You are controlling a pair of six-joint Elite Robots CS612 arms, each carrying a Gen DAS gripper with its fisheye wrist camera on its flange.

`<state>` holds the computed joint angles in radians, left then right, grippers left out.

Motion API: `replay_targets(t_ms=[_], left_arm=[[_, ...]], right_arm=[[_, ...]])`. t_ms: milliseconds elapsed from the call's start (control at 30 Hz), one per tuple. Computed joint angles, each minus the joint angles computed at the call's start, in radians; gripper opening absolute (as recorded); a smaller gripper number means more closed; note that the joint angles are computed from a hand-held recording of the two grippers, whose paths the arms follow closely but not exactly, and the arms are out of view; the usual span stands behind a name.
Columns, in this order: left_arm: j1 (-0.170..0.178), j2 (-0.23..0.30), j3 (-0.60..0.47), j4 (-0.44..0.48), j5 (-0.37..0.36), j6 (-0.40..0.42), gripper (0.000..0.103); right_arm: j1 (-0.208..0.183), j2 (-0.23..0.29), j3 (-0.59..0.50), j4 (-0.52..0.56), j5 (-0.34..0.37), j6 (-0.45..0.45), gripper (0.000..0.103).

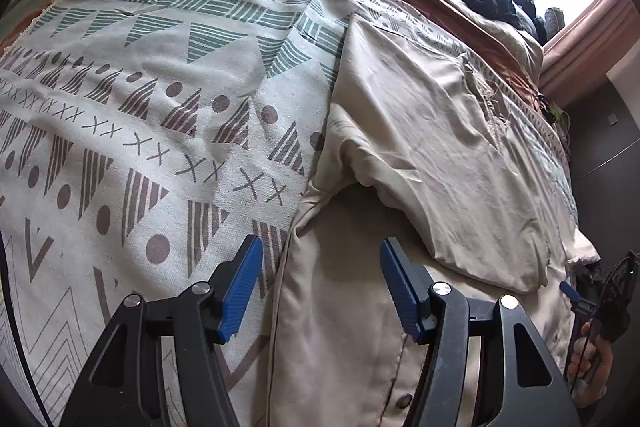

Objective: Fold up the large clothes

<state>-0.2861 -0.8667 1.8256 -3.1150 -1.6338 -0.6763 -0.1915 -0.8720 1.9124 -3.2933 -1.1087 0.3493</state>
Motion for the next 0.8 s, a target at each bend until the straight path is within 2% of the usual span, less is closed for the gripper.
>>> replay_targets(t_ms=[167, 267, 333, 367, 400, 467, 500, 533, 567, 667, 733, 800], left_arm=[[-0.004, 0.013, -0.027, 0.046, 0.019, 0.038, 0.062], [-0.007, 0.022, -0.044, 0.068, 0.034, 0.066, 0.062], [-0.011, 0.027, -0.058, 0.091, 0.061, 0.093, 0.062], [-0.012, 0.031, -0.065, 0.101, 0.071, 0.099, 0.062], [-0.011, 0.036, -0.073, 0.105, 0.074, 0.103, 0.062], [-0.011, 0.043, -0.086, 0.114, 0.083, 0.110, 0.060], [-0.014, 0.047, -0.095, 0.129, 0.099, 0.121, 0.055], [-0.017, 0.050, -0.105, 0.153, 0.113, 0.132, 0.045], [-0.019, 0.052, -0.114, 0.178, 0.129, 0.140, 0.039], [-0.026, 0.057, -0.128, 0.222, 0.171, 0.149, 0.033], [-0.030, 0.057, -0.128, 0.225, 0.198, 0.148, 0.033], [-0.027, 0.058, -0.125, 0.216, 0.194, 0.135, 0.033]], right_arm=[[-0.008, 0.061, -0.074, 0.128, 0.121, -0.017, 0.076], [-0.002, 0.088, -0.109, 0.147, 0.143, -0.010, 0.074], [-0.001, 0.103, -0.130, 0.137, 0.146, 0.003, 0.054], [-0.003, 0.112, -0.142, 0.139, 0.143, 0.019, 0.036], [-0.006, 0.120, -0.153, 0.142, 0.139, 0.034, 0.026], [-0.015, 0.136, -0.164, 0.121, 0.148, 0.064, 0.017], [-0.013, 0.138, -0.172, 0.115, 0.118, 0.056, 0.015], [-0.008, 0.135, -0.170, 0.100, 0.085, 0.044, 0.015], [-0.003, 0.135, -0.175, 0.090, 0.055, 0.035, 0.015], [0.003, 0.144, -0.199, 0.082, 0.025, 0.043, 0.014], [-0.002, 0.155, -0.221, 0.093, 0.032, 0.050, 0.014], [-0.004, 0.163, -0.239, 0.102, 0.029, 0.048, 0.014]])
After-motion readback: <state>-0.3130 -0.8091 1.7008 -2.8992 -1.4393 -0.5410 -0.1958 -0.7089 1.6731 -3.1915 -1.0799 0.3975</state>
